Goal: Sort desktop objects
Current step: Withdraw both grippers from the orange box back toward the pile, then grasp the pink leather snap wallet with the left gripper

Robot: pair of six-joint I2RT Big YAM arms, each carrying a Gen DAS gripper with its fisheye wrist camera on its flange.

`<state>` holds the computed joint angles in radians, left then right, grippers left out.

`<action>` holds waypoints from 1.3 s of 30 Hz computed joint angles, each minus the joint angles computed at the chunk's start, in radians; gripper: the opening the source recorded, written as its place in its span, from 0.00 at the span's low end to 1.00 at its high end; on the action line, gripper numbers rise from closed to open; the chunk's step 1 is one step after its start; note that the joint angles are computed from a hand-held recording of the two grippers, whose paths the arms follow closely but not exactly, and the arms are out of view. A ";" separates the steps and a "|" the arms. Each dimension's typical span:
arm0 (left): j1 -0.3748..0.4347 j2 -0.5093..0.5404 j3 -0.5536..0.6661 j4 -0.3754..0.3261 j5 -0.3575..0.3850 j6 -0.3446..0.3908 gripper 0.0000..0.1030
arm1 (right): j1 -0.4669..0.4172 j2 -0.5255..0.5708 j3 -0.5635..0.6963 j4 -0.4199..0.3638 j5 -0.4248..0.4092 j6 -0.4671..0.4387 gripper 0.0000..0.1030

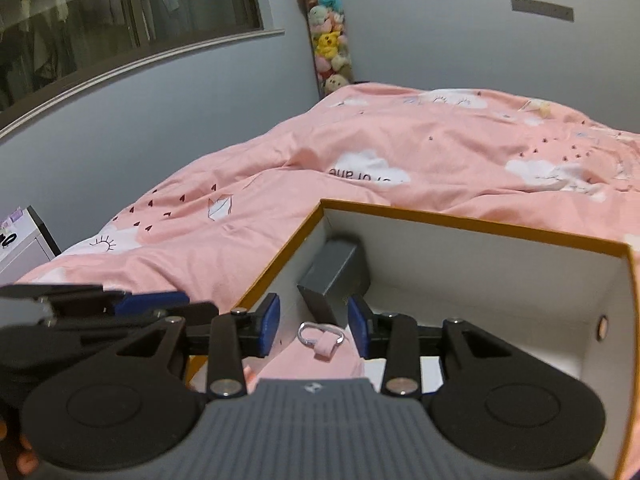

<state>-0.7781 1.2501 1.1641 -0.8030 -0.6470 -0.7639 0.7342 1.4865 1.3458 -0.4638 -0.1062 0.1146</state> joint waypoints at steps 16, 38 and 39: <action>-0.093 -0.023 -0.005 -0.034 0.069 -0.007 0.28 | 0.036 -0.216 -0.211 0.001 0.076 0.006 0.39; -0.177 -0.074 -0.062 -0.085 0.149 -0.035 0.28 | 0.073 -0.349 -0.322 -0.119 0.147 0.027 0.39; -0.176 -0.080 -0.070 -0.079 0.164 -0.033 0.28 | 0.071 -0.354 -0.327 -0.135 0.146 0.033 0.39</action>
